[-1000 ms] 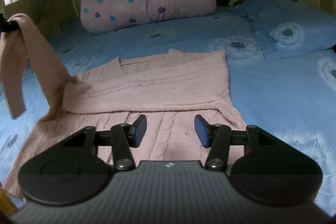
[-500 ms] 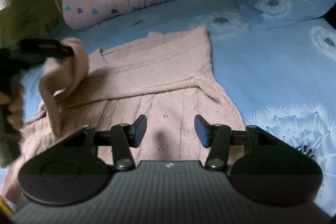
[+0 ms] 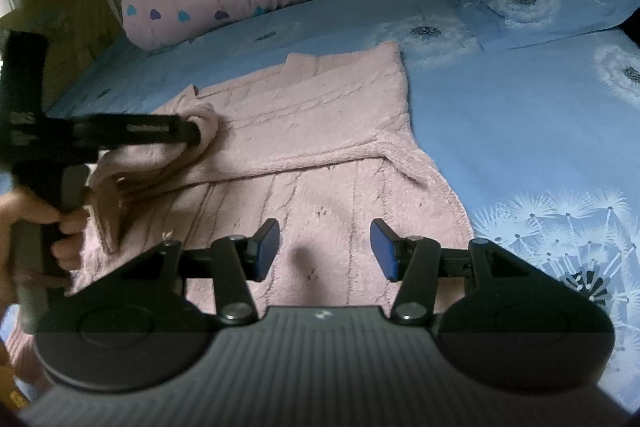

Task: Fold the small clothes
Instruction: 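Withdraw the left gripper from the folded cardigan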

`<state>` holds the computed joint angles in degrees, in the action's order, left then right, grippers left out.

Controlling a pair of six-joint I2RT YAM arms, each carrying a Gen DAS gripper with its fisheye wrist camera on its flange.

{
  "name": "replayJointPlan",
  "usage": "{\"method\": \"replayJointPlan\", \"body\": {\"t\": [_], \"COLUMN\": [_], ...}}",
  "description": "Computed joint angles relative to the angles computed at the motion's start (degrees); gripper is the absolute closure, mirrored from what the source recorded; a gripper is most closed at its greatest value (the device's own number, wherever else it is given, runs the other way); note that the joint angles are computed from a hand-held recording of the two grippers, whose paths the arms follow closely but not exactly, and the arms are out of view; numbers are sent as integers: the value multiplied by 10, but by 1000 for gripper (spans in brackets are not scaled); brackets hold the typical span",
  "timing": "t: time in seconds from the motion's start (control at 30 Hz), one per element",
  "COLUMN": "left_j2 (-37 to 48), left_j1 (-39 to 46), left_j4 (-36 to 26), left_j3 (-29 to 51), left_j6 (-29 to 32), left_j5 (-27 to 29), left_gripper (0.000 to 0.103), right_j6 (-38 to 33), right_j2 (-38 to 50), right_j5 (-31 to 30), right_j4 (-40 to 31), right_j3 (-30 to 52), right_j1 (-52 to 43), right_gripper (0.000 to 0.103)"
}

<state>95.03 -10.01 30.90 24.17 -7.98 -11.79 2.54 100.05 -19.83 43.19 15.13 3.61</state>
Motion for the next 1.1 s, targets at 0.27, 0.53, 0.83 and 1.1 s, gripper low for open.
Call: {"method": "replayJointPlan", "body": {"t": [0.27,0.53,0.83,1.1], "left_j2": [-170,-315,-353,-290], "left_j1": [12,46,171,301], "left_j4": [-143,-244,-237,-147], "left_j3": [-35,-68,-96,-114], "left_j6": [4,33,85,115], "left_j5": [-10,-9,69,157], "left_gripper": [30,27,26,26], "right_j6": [-6,-3,-8,-19], "right_j2": [11,6,-45,-87], "right_j5": [25,-11,1,67], "right_j4": [40,45,22,-30], "right_j3": [-12,-20,-24,8], "right_j1": [25,23,72,183], "right_gripper": [50,50,50,50]}}
